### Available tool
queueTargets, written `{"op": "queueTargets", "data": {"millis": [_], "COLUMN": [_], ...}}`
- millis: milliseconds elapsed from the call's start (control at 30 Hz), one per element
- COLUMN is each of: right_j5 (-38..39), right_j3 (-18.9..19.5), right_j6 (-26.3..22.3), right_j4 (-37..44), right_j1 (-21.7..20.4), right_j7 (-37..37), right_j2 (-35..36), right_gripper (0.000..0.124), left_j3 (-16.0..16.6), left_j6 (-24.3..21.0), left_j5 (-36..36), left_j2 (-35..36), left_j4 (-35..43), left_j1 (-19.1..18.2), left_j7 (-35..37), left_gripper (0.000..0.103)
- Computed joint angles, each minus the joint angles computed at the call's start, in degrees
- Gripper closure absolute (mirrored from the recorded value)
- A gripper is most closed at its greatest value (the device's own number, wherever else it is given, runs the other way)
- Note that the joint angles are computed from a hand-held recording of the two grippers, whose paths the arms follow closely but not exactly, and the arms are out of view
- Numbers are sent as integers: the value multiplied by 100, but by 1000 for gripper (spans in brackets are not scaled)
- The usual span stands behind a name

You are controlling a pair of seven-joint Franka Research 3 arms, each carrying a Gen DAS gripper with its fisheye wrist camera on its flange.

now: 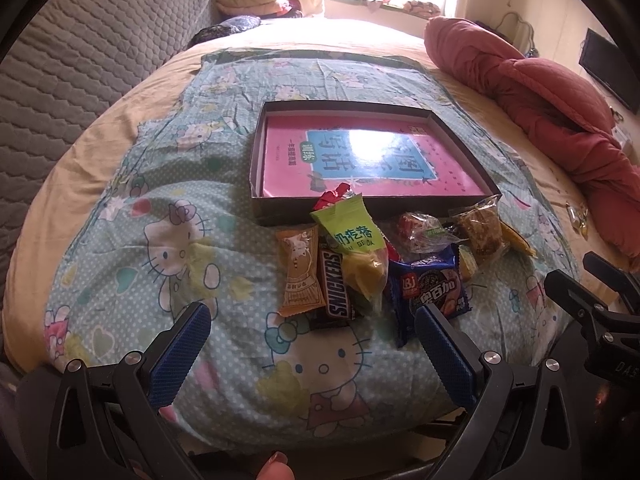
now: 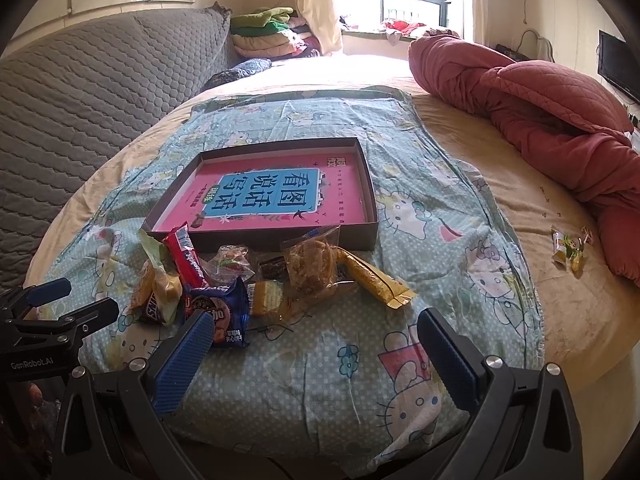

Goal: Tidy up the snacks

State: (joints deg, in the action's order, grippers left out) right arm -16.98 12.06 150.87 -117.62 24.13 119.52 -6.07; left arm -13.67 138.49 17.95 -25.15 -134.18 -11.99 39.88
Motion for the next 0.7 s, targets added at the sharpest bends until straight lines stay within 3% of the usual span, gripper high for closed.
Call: {"op": "queueTargets", "data": {"millis": [700], "right_j5": [62], "right_j3": [-23], "right_j6": [-38], "right_j4": [33], "right_j1": [25], "right_j7": [-30], "right_j2": [46], "right_gripper": [22], "left_j3": [34], "left_j6": [29], "left_j5": [-57], "left_j2": [23], "left_j4": [-6], "left_j1": [-23], "left_j7": [39], "left_gripper": [1]}}
